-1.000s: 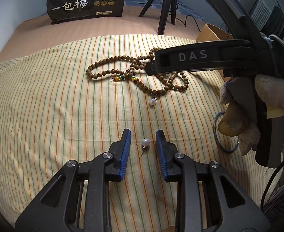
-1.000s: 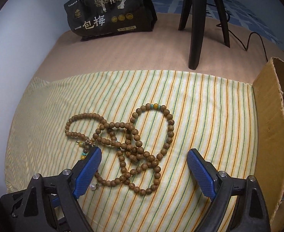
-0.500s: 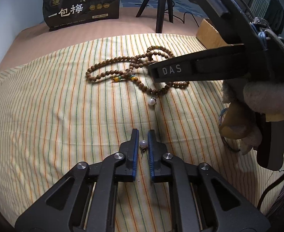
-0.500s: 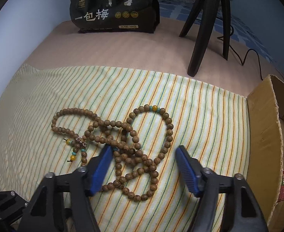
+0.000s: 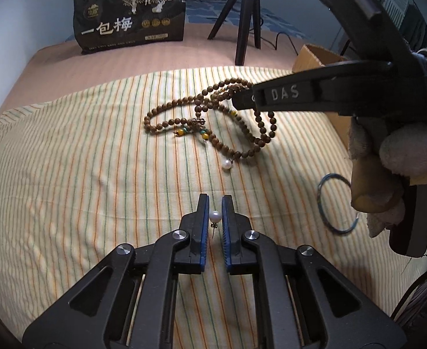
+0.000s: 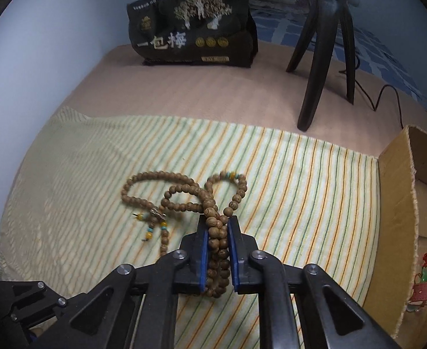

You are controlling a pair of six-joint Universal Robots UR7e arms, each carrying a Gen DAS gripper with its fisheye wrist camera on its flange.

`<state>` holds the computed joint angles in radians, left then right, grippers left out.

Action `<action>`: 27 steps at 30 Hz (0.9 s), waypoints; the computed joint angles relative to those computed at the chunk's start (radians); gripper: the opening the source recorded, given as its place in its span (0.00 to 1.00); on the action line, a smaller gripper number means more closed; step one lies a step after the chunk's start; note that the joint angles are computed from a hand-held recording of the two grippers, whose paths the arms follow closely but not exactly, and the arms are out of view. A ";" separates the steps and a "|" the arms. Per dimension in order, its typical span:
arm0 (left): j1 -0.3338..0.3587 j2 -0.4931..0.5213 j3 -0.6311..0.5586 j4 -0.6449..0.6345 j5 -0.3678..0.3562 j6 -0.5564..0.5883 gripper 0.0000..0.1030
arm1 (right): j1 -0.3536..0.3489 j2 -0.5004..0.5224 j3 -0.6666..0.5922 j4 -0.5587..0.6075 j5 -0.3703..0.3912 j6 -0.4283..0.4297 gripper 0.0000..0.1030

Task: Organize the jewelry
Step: 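Close the right tool on the brown bead strand and lift it while the left tool holds the pearl, then carry the pearl in the left tool and bead strand in the right tool into the box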

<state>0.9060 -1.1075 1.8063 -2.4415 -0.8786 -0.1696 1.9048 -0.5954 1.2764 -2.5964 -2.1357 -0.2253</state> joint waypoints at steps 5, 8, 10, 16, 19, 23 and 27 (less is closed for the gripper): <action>-0.012 -0.025 0.012 -0.022 -0.003 0.007 0.06 | 0.016 -0.027 0.016 -0.031 0.035 -0.011 0.10; -0.022 -0.039 0.015 -0.040 -0.005 0.013 0.06 | 0.027 -0.044 0.026 -0.050 0.050 -0.017 0.10; -0.030 -0.049 0.016 -0.052 -0.009 0.017 0.06 | 0.034 -0.059 0.036 -0.068 0.061 -0.022 0.10; -0.054 -0.067 0.012 -0.083 -0.029 0.015 0.06 | 0.051 -0.119 0.075 -0.118 0.101 -0.023 0.10; -0.066 -0.070 0.010 -0.103 -0.039 0.022 0.06 | 0.058 -0.152 0.102 -0.146 0.121 -0.025 0.10; -0.083 -0.063 0.001 -0.131 -0.050 0.035 0.06 | 0.060 -0.198 0.141 -0.184 0.144 -0.023 0.10; -0.100 -0.054 -0.009 -0.156 -0.064 0.049 0.06 | 0.063 -0.251 0.183 -0.222 0.156 -0.024 0.10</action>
<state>0.8063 -1.1614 1.7973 -2.5976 -0.9423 -0.1202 1.9682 -0.8461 1.4595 -2.8184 -1.9796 -0.2492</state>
